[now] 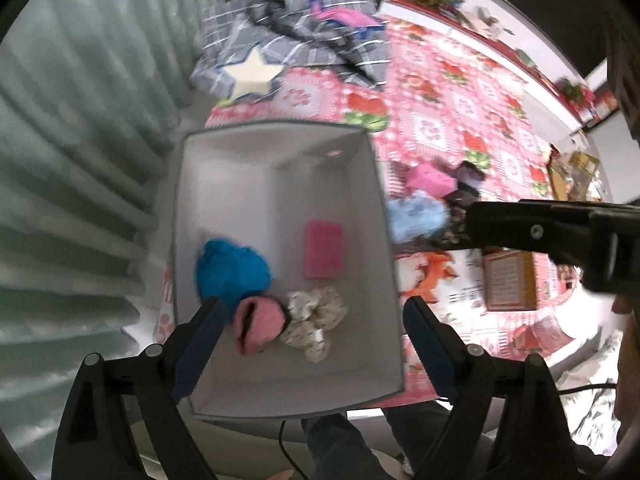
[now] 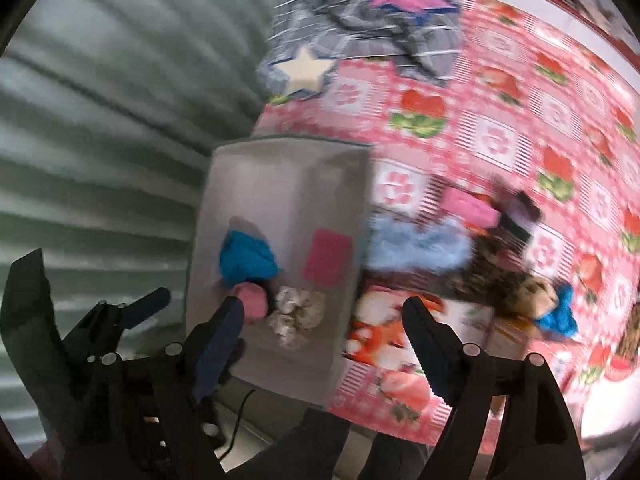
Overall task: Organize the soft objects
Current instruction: 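Move both tools back toward the items on the tablecloth, then grasp the pink foam block with the left tool while the right tool grasps the blue cloth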
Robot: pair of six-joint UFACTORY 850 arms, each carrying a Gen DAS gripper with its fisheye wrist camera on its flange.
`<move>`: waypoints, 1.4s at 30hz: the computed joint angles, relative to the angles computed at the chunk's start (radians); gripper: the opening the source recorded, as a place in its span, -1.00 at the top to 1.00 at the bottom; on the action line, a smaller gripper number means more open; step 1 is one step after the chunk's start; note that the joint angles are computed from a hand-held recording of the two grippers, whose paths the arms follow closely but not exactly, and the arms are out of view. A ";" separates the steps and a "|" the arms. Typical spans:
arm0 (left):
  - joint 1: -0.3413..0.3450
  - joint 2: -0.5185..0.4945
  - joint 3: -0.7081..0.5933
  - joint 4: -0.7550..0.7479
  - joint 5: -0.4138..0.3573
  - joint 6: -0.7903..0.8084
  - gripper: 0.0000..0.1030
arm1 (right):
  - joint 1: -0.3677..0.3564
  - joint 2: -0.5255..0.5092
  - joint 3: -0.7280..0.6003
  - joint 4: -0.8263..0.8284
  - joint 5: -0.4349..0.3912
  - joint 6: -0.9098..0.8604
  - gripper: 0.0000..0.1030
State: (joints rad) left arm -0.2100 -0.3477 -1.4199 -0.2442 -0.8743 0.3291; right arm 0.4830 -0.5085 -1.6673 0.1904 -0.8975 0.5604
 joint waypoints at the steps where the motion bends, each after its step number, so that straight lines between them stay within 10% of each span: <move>1: -0.012 -0.002 -0.011 -0.004 -0.004 0.010 -0.79 | -0.010 0.022 0.024 -0.002 0.005 0.014 -0.60; 20: -0.267 -0.379 -0.452 0.185 -0.151 -0.115 -0.79 | -0.285 0.474 0.567 0.055 0.136 0.136 -0.60; 42: -0.318 -0.888 -1.072 0.219 -0.511 -0.304 -0.79 | -0.463 0.463 0.765 0.282 0.129 -0.112 -0.60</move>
State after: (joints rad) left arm -0.5284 -1.2353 -2.4922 -0.0248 -1.3857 0.0253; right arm 0.0201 -0.0450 -0.9019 0.4729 -0.7685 0.4482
